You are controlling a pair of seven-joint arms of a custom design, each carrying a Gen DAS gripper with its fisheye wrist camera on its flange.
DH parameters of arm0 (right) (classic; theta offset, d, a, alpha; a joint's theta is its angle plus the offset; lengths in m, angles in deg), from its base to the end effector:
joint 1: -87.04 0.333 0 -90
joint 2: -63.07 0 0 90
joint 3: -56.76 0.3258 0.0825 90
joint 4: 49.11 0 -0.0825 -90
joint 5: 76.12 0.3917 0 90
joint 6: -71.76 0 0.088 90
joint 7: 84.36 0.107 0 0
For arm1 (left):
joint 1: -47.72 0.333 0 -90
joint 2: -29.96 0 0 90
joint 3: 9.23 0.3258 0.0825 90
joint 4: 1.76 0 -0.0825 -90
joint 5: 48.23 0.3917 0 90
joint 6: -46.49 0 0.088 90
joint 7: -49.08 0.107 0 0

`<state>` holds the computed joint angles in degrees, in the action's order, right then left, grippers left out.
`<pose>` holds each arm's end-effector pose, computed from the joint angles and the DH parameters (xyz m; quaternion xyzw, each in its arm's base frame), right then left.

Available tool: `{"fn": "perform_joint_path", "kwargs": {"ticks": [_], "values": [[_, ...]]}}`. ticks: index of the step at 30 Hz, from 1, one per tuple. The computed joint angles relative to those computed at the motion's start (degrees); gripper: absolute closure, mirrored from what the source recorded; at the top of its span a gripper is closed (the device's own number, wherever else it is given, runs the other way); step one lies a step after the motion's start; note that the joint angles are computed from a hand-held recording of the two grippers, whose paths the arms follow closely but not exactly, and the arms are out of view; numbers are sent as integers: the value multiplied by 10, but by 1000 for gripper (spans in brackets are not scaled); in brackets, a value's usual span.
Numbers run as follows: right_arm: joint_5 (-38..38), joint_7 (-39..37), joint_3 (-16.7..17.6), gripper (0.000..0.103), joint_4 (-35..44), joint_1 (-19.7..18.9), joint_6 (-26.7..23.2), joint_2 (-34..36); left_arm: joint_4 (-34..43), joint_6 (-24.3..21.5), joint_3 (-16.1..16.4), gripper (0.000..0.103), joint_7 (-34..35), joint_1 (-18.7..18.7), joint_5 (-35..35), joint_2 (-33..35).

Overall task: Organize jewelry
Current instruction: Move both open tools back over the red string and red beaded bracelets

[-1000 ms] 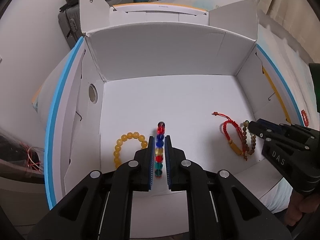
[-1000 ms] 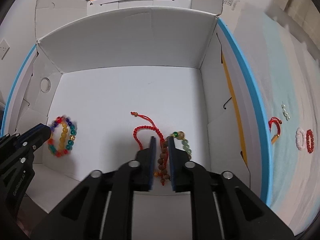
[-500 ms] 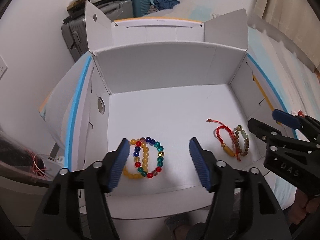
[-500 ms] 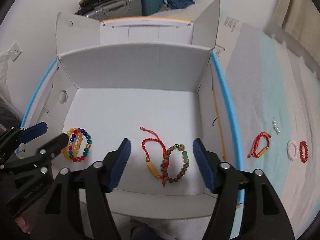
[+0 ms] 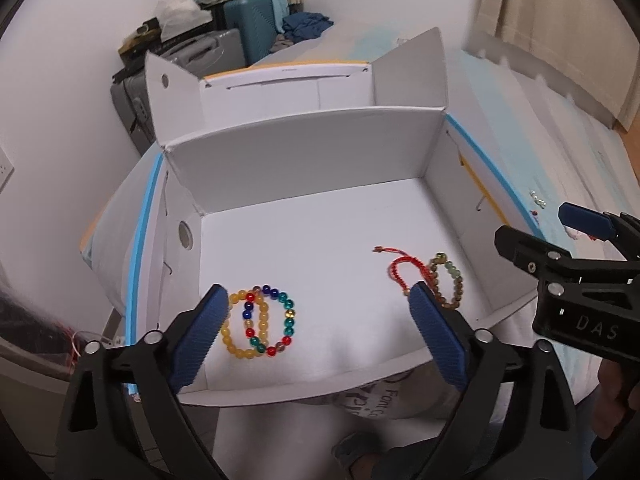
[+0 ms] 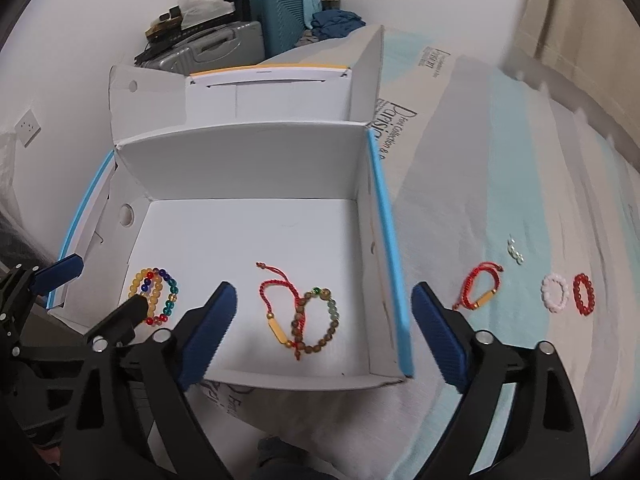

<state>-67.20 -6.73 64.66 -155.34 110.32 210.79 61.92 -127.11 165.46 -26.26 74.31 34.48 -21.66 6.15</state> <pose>0.5199 0.3161 0.5985 -0.8602 0.4136 -0.1169 0.2742 0.4039 -0.2316 0.5897 -0.8042 0.5113 -0.1432 0.2672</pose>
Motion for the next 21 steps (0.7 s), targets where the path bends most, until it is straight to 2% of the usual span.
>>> {"fn": "perform_joint_path", "kwargs": {"ticks": [4,21], "values": [[15,-12,-5,10,-5,-5,-5,-6,18,-2,-9,6,-4,-3,10,18],[15,-10,-35,9,-21,-58,-5,-26,143,20,-19,6,-6,-38,45,146]]}}
